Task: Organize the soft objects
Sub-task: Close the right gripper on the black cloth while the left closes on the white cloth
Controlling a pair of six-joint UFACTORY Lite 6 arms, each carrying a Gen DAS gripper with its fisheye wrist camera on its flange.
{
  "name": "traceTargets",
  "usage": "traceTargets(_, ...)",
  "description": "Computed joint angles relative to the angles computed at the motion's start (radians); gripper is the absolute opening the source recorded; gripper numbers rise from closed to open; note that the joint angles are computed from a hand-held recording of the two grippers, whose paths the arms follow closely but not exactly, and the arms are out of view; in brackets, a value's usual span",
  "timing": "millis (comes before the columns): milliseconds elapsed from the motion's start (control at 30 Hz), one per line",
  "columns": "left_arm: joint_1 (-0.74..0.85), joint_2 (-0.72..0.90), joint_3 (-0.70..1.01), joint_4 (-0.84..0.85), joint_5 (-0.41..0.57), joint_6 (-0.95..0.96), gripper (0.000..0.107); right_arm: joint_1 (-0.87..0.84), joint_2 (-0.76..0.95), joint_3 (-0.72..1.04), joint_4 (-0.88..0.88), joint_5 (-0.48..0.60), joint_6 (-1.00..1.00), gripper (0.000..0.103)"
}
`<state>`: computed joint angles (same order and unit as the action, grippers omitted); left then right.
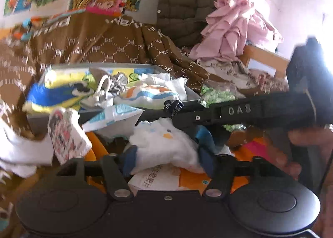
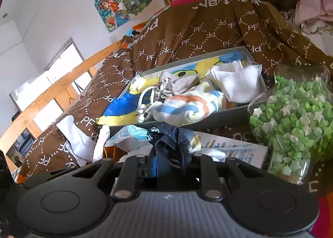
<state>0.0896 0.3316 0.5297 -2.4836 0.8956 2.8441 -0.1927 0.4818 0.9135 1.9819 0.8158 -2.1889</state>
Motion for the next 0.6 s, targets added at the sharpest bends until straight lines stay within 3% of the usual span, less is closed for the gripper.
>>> traceTargets(100,-0.032,-0.012,-0.009,-0.051,-0.019,0.058,0.054,-0.002,0.01,0.011,-0.015,0.004,0.026,0.021)
traceTargets(233,-0.051,-0.015,-0.005,-0.094,-0.029,0.076,0.033,-0.002,0.013,0.015,-0.015,0.005,0.02,0.018)
traceTargets(367,-0.082,-0.022,-0.038,-0.177,0.003,0.103,0.022,-0.003,-0.029,-0.024,0.011,0.001,-0.017,0.012)
traceTargets(600,-0.09,-0.103,-0.148,-0.211,0.058,0.003,0.02,0.006,-0.151,-0.14,0.133,-0.018,-0.211,0.008)
